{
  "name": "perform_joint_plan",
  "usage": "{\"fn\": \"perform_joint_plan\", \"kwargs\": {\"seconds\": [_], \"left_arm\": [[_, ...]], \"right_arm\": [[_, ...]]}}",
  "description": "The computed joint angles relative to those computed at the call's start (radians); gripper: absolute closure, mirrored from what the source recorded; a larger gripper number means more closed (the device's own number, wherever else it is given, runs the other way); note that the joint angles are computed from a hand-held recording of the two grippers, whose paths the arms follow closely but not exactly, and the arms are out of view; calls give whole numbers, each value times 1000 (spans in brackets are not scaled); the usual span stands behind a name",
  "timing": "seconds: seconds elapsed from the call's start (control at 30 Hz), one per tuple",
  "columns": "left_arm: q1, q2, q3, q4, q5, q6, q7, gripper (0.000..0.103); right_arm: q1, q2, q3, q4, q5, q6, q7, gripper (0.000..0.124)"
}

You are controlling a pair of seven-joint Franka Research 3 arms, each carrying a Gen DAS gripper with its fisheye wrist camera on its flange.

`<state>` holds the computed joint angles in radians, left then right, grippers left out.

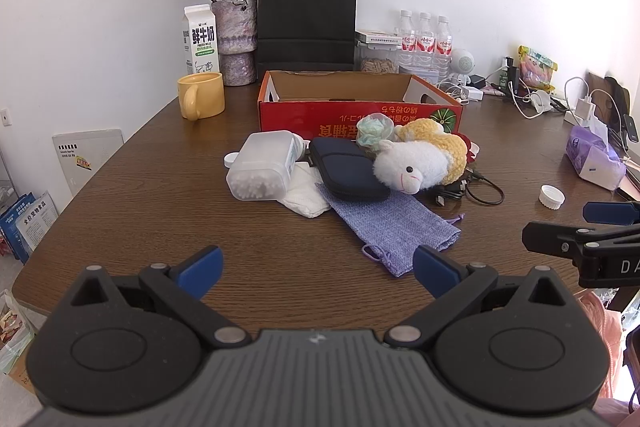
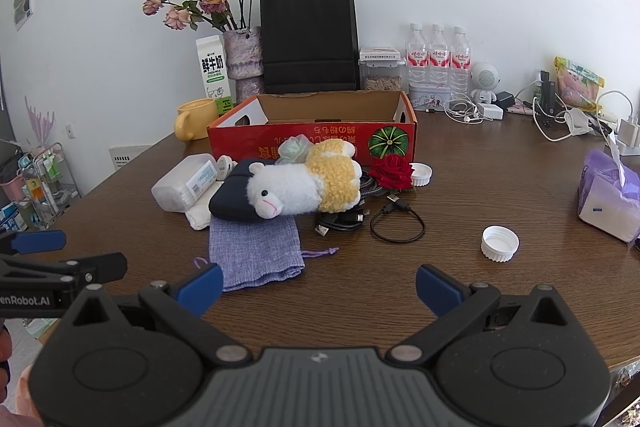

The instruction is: Organize objects

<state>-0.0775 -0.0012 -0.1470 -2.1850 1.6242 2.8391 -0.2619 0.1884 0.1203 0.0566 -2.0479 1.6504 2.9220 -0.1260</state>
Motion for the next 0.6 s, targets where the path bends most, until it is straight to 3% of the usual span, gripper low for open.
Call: {"fn": "perform_joint_plan", "kwargs": {"seconds": [0.6], "left_arm": [[-2,-2,-1,-1,0,-5,-5,0]], "right_arm": [[0,-1,0,-1,0,-1,0,21]]}}
